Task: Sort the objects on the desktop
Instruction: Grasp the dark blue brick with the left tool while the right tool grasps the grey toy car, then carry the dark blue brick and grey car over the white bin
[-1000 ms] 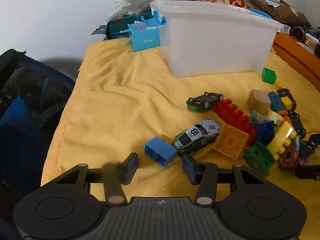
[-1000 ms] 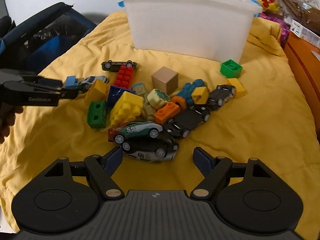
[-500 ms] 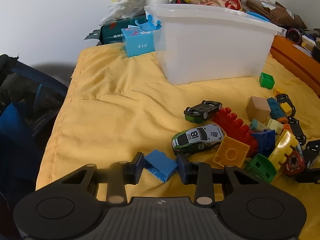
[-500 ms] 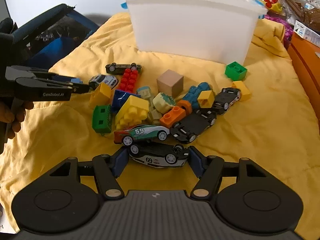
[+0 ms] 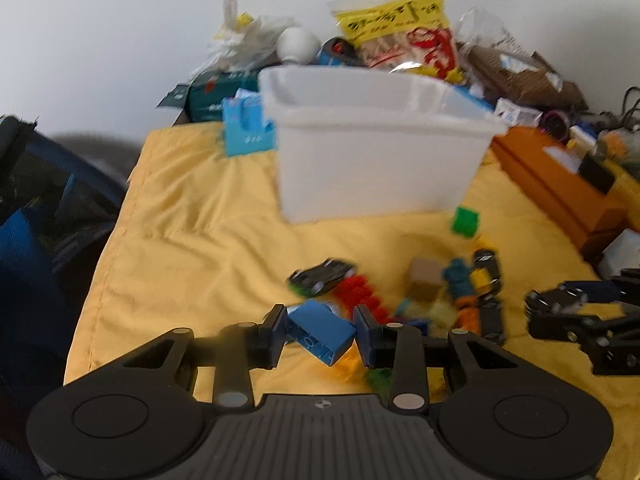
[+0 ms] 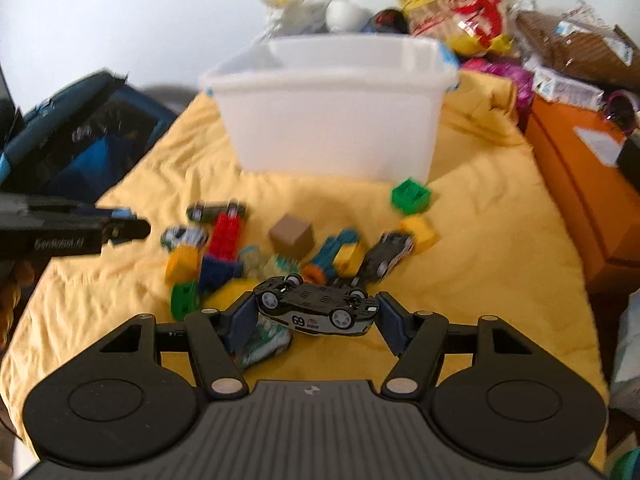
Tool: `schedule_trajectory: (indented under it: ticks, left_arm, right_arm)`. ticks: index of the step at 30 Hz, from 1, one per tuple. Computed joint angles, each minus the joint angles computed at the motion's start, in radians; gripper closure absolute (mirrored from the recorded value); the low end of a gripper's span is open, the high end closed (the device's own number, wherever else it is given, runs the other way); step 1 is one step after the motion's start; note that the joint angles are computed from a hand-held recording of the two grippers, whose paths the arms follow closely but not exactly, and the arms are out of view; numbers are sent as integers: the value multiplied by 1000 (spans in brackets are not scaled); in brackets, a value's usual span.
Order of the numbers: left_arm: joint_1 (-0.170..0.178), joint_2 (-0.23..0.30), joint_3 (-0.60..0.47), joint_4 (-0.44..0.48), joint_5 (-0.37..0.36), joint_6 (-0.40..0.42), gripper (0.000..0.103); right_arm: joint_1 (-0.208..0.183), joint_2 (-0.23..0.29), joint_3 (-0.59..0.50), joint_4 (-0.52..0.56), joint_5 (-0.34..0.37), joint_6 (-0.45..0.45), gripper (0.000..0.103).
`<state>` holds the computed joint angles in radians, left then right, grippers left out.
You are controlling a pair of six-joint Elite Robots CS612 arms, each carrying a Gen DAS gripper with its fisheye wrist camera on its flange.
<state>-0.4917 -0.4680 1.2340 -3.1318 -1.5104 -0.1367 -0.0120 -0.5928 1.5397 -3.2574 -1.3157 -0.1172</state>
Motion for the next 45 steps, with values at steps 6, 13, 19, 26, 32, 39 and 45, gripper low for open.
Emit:
schedule_trajectory:
  ticks: [6, 13, 19, 26, 32, 39, 45]
  left_arm:
    - [-7, -8, -40, 7, -11, -11, 63]
    - [-8, 8, -137, 39, 3, -3, 63]
    - [-3, 32, -222, 70, 2, -1, 63]
    - [7, 74, -342, 136, -1, -18, 63]
    - [13, 119, -455, 208, 3, -30, 63]
    - [19, 186, -607, 320, 16, -38, 63]
    - [24, 251, -742, 429, 31, -32, 63]
  right_arm:
    - [-13, -5, -22, -58, 2, 56, 36]
    - [-25, 5, -95, -81, -8, 94, 36]
    - [-32, 18, -180, -54, 1, 101, 36]
    - [-29, 41, -270, -10, 18, 93, 36]
    - [-19, 69, -350, 63, 10, 106, 36]
    - [-5, 102, -431, 159, -25, 49, 36]
    - [3, 135, -504, 225, -60, 50, 36]
